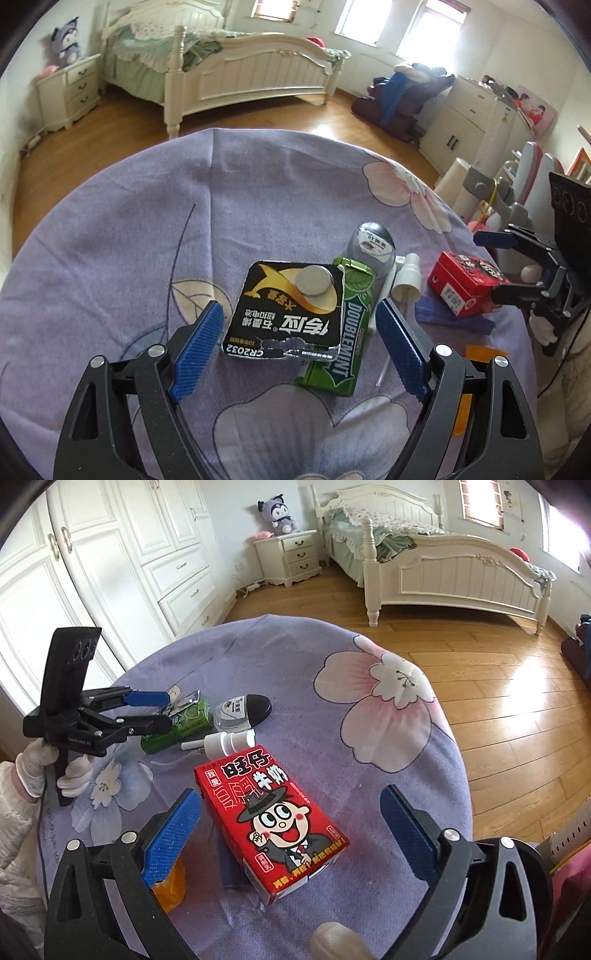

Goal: Collect trash
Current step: 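Grasp the red milk carton with the right gripper while the left grasps the battery card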

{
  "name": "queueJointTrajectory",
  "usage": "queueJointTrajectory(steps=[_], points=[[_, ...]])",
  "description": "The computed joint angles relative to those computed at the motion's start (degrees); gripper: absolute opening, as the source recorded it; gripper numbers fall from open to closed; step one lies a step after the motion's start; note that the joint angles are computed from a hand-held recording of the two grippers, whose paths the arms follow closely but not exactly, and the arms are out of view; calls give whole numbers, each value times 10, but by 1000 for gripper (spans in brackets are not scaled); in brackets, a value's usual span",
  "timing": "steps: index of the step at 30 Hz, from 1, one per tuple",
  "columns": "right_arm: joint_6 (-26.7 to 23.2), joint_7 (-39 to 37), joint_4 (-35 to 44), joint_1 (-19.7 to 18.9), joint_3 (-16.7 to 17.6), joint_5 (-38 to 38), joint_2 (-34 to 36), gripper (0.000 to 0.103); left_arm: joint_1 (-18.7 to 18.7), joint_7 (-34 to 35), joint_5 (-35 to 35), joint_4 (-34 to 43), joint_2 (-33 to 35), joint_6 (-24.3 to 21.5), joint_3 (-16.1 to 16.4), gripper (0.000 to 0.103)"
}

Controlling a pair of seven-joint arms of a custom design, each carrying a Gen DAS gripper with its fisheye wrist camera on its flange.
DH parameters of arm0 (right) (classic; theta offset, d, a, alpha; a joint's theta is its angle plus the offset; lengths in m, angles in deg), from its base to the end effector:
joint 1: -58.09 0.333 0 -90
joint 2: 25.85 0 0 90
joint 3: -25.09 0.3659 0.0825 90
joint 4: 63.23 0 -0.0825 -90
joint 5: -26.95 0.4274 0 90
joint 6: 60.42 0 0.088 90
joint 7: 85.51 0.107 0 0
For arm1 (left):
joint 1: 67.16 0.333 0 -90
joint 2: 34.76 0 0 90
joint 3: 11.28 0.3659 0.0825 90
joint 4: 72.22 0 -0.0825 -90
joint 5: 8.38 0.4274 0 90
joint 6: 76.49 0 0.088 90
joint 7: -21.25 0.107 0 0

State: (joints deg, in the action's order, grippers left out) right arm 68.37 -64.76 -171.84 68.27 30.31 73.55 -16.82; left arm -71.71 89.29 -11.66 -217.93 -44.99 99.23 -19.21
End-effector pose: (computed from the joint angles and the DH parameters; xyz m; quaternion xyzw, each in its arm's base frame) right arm 0.6382 0.1942 0.4768 -0.9004 0.2600 0.0209 0.3482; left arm 0.4997 -0.1073 0.4351 -0.7313 0.5893 -0.3037 0.1601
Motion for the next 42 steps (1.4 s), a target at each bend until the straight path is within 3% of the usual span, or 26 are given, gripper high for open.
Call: queueJointTrajectory(steps=[2,4,6,8,10,12,14,16,17,21,24,26,29,31,34,38,42], points=[[-5,7,3,2,1,-11,4,94,-1,7,2,1,3,5,2,83],[-18,11,2,1,1,-14,6,80,-7,21,0,1,4,6,7,83],[-4,20,-7,6,2,-25,4,59,-14,32,-10,-3,1,10,13,83],[25,17,-28,8,3,-19,-6,54,-42,61,-44,-10,-3,17,37,83],[14,23,-34,3,1,2,-11,52,-59,82,-72,-13,-4,25,51,82],[5,24,-43,-2,-2,33,-20,51,-24,50,-38,-14,-6,22,22,75],[5,23,-57,-4,-5,60,-34,50,-28,58,-56,-17,-7,28,25,71],[6,22,-73,-5,-11,87,-49,50,-65,81,-94,-24,-10,39,55,63],[8,22,-83,-5,-14,99,-57,50,-70,91,-113,-26,-10,43,57,62],[12,21,-114,-2,-27,134,-83,50,-16,34,-63,-34,-19,44,5,61],[17,24,-128,1,-33,145,-95,50,-21,22,-56,-44,-29,44,9,61],[18,26,-134,3,-37,154,-100,50,-4,3,-42,-53,-39,43,-8,61],[21,26,-141,5,-41,164,-108,50,-22,-10,-47,-71,-58,50,4,61],[24,22,-150,7,-42,169,-116,50,-8,-29,-39,-84,-74,61,-14,61],[58,12,-165,14,-41,167,-126,50,39,-66,-14,-92,-99,70,-68,61],[64,-2,-175,15,-50,199,-137,50,84,-109,17,-80,-121,78,-131,61],[109,-37,-191,17,-56,236,-152,50,177,-159,68,-36,-129,68,-243,61]])
